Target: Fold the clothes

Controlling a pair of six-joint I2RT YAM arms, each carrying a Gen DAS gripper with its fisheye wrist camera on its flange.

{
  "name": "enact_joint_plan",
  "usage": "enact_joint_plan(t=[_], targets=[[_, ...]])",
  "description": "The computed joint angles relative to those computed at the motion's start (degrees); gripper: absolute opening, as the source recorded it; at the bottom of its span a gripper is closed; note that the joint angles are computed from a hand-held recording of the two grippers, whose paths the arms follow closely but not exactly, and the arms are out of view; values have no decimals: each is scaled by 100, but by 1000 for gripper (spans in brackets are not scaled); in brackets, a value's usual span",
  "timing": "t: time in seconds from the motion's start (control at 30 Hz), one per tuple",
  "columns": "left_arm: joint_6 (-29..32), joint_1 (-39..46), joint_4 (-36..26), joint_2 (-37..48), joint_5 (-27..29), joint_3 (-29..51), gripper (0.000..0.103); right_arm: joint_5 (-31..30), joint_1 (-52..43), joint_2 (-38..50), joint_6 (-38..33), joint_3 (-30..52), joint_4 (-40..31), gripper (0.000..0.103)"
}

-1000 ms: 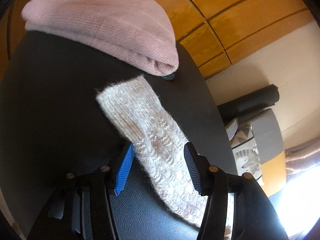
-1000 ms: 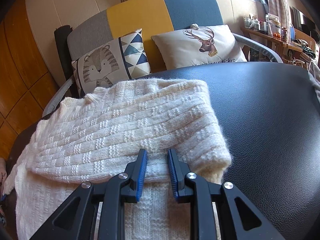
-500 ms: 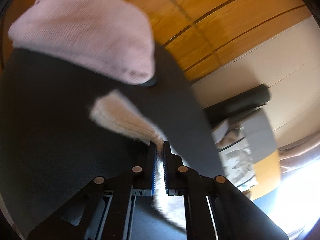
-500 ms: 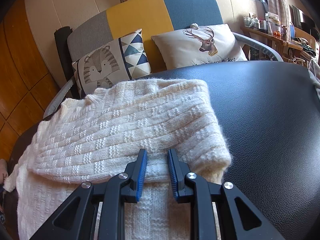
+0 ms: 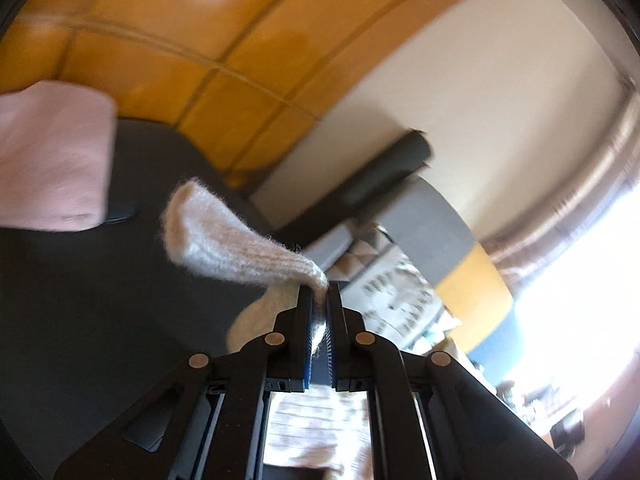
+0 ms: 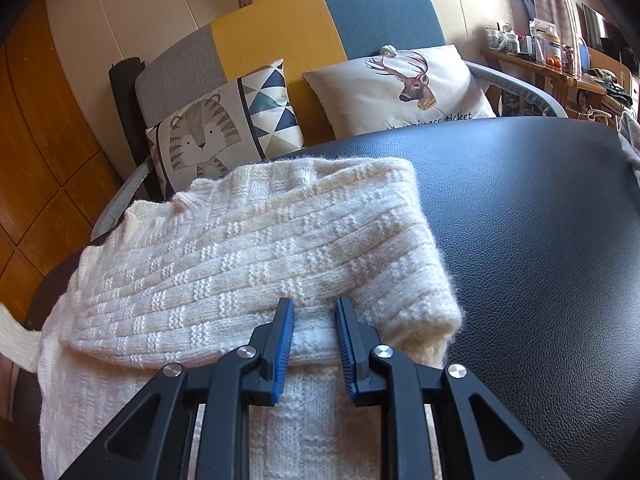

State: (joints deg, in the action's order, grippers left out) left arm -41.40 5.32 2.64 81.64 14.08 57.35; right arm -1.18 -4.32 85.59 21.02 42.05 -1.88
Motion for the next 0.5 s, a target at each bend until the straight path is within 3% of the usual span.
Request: enact_joint_plan(t=[0.5], targets=[[698, -2115, -349, 978, -542, 1720, 5, -10, 1, 13, 10, -5, 33, 21]])
